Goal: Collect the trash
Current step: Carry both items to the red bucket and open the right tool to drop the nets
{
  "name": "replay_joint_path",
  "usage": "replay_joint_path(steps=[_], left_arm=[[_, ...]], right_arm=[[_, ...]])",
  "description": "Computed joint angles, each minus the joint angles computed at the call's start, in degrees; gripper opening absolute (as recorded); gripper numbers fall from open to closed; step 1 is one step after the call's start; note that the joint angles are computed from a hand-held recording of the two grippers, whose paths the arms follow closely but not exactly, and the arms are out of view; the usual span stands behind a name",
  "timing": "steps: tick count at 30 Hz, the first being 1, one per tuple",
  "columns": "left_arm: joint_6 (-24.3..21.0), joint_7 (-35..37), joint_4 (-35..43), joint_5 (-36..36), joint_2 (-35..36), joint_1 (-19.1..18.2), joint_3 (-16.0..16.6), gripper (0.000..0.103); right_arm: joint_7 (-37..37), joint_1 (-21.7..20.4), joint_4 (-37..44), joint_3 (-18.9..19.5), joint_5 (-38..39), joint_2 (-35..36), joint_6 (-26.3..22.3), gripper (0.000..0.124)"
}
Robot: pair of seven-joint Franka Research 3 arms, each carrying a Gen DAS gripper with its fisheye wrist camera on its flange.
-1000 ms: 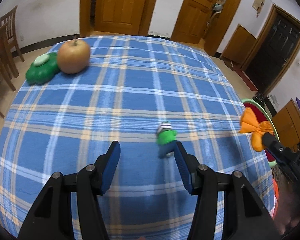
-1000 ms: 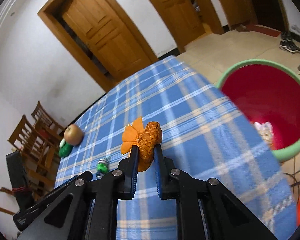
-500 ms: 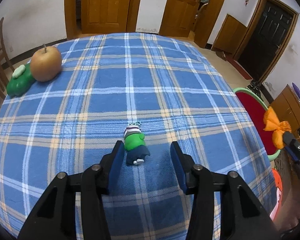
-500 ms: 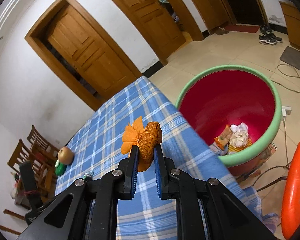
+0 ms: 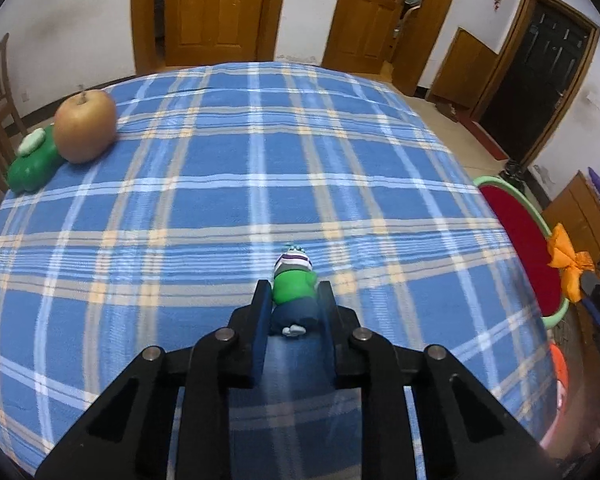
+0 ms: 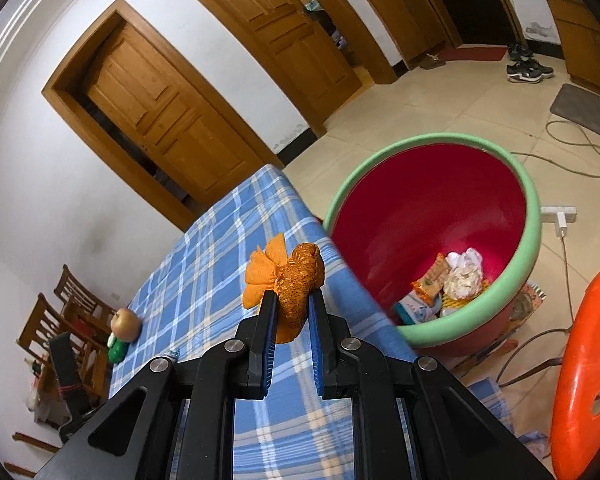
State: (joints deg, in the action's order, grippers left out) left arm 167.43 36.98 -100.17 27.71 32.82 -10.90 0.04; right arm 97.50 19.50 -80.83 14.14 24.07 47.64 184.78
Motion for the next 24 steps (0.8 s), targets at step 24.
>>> replay_joint_path(steps=[24], left_arm=[[-9.3, 25.9, 31.6, -11.3, 16.7, -3.3, -10.5, 0.022]], right_arm=[[9.4, 0.3, -3.0, -9.0, 0.7, 0.0, -0.2, 0.02]])
